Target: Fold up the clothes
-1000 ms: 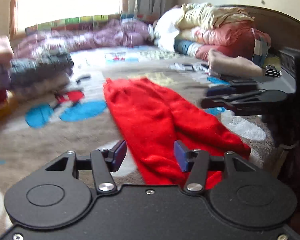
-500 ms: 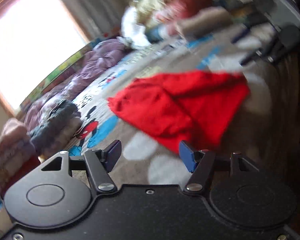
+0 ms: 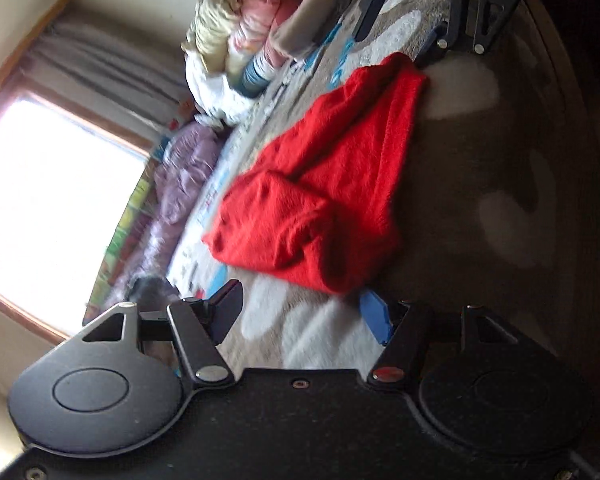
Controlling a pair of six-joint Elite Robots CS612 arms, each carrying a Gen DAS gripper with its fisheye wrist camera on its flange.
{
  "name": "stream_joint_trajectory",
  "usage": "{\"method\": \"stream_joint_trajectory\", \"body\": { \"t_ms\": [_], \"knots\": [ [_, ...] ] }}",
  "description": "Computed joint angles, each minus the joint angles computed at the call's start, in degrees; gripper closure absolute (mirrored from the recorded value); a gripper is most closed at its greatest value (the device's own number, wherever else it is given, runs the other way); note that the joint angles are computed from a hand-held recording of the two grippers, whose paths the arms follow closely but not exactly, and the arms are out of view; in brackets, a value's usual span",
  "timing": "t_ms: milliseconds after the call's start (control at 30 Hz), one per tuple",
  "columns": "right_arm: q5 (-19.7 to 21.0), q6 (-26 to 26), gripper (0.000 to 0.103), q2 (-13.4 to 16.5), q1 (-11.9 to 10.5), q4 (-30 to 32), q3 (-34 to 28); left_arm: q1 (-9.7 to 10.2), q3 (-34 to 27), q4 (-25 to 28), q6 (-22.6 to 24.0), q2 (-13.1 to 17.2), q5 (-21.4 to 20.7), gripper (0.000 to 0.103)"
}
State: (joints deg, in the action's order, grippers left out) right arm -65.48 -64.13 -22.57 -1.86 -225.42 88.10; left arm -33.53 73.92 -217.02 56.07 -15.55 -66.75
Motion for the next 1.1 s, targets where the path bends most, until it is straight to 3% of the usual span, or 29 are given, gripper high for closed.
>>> {"method": "stream_joint_trajectory", "body": {
  "t_ms": [167, 367, 500, 567, 600, 667, 833, 1100],
  "knots": [
    [-0.70, -1.15, 0.039, 1.66, 0.37, -4.41, -1.73, 0.04, -3.82, -2.71, 4.94, 2.43, -0.48, 0.039],
    [1.22, -1.50, 0.041, 3.48, 0.63, -8.86, -3.85, 0.29, -5.18, -3.78, 6.62, 3.09, -1.70, 0.037],
    [2.77, -0.42, 0.043, 3.55, 0.69, -7.58, -4.76, 0.38, -5.10, -4.54, 6.93, 3.25, -2.37, 0.039],
    [3.60, -0.31, 0.057, 3.00, 0.68, -4.78, -4.56, 0.36, -4.50, -3.70, 6.08, 2.85, -2.49, 0.050],
    [3.78, -0.53, 0.074, 2.63, 0.75, -3.20, -4.25, 0.29, -4.17, -2.50, 5.46, 2.57, -2.40, 0.056],
    [3.83, -0.78, 0.076, 2.04, 0.97, -1.16, -3.62, -0.22, -3.64, -1.04, 6.53, 2.34, -1.47, 0.077],
    [4.20, 2.05, 0.080, 0.18, 0.79, 2.85, -1.86, -0.95, -2.38, 0.09, 6.00, 1.58, 1.12, 0.084],
    [8.99, 0.95, 0.081, -3.64, -0.73, 4.83, 4.60, -2.15, 4.76, -1.58, 6.79, -2.03, 0.32, 0.086]
  ]
}}
